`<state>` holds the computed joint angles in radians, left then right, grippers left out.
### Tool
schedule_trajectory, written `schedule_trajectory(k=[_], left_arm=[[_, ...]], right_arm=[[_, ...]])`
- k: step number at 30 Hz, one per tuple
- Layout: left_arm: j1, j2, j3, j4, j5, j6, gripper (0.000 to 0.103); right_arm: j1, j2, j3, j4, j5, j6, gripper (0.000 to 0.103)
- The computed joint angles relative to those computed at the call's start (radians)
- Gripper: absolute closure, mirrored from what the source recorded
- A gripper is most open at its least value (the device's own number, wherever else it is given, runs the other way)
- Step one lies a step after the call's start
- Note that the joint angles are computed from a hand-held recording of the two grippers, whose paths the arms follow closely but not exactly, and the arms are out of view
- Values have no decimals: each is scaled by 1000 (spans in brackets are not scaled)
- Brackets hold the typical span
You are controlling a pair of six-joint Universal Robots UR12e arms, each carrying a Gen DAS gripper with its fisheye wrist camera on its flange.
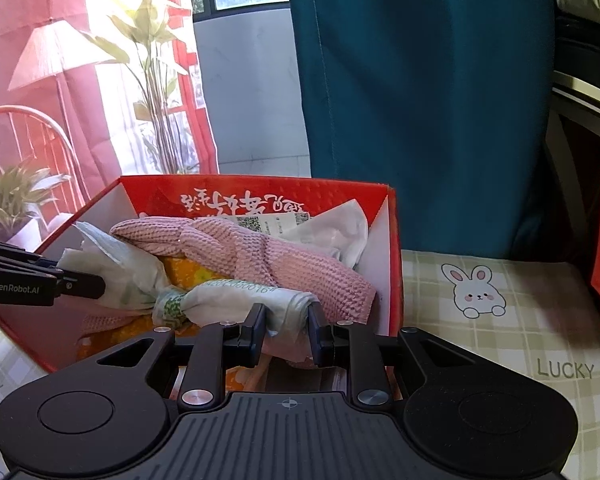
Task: Organize soft objects
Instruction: 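Carry the white plastic bag bundle into the red box with both grippers, then open both grippers and withdraw them from the red box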
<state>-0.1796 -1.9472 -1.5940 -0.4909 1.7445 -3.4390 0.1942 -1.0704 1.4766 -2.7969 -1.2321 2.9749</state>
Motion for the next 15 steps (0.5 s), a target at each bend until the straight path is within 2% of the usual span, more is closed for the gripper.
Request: schedule_trajectory(k=[6, 10, 11, 13, 14, 15], left_arm=[[1, -9, 8, -16, 4, 3, 82], [0, -1, -3, 11, 1, 13, 80], [-1, 2, -8, 23, 2, 15, 76], [-2, 10, -17, 42, 4, 16, 61], [-3, 15, -22, 50, 4, 14, 47], [-3, 20, -26, 54, 4, 12, 42]], right_arm=[[11, 8, -18, 34, -30, -33, 81], [6, 4, -17, 41, -16, -40, 80], [6, 2, -16, 39, -20, -48, 77], [5, -3, -10, 27, -22, -60, 72], [6, -6, -6, 16, -23, -67, 70], [7, -10, -2, 6, -25, -78, 68]])
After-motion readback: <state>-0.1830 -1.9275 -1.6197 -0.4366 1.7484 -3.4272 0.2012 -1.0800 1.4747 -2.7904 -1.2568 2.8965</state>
